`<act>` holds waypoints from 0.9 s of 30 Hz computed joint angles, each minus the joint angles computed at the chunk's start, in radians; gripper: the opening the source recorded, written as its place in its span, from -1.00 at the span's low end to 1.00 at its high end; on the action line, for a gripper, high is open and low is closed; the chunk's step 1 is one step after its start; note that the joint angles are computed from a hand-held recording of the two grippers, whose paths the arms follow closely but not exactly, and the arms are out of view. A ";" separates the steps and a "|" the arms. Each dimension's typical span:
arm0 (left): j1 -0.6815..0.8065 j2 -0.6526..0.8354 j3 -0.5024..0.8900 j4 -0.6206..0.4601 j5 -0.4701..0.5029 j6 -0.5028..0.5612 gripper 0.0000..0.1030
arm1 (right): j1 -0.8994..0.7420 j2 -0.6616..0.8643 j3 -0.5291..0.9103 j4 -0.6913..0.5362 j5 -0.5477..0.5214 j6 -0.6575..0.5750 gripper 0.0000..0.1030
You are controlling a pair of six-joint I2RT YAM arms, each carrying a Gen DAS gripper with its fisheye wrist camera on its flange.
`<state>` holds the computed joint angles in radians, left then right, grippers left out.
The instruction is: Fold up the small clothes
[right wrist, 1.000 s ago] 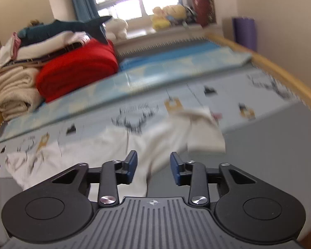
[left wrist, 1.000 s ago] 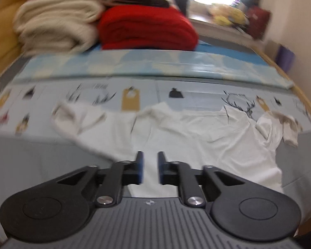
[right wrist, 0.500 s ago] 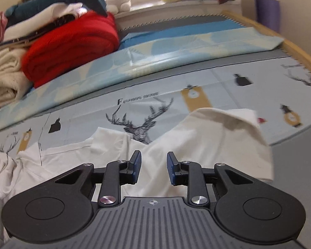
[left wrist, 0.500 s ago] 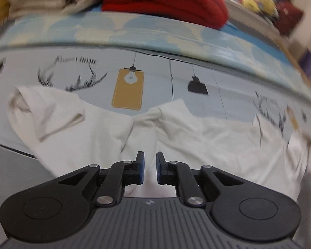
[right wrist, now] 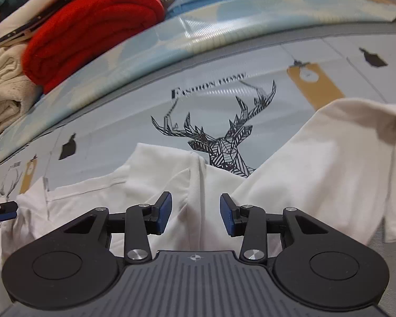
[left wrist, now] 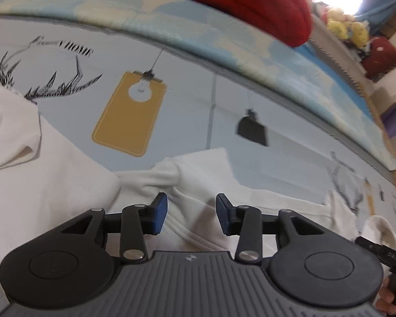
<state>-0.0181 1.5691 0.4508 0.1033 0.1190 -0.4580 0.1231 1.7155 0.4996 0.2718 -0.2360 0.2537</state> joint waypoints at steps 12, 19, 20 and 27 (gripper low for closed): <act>-0.014 0.115 0.070 0.104 -0.080 0.138 -0.88 | 0.083 0.147 0.082 0.157 0.104 -0.075 -0.73; -0.105 0.035 0.036 0.223 -0.196 0.109 -0.75 | 0.112 0.029 0.043 0.300 0.233 -0.017 -0.66; -0.110 0.024 0.047 0.183 -0.197 0.107 -0.58 | 0.120 0.023 0.053 0.278 0.254 -0.028 -0.63; -0.138 -0.084 -0.010 0.106 -0.194 0.149 -0.27 | 0.010 -0.009 0.060 0.128 0.213 -0.096 0.09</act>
<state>-0.1559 1.4856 0.4411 0.2089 -0.0753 -0.3092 0.1326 1.7063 0.5591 0.4002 -0.0225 0.1578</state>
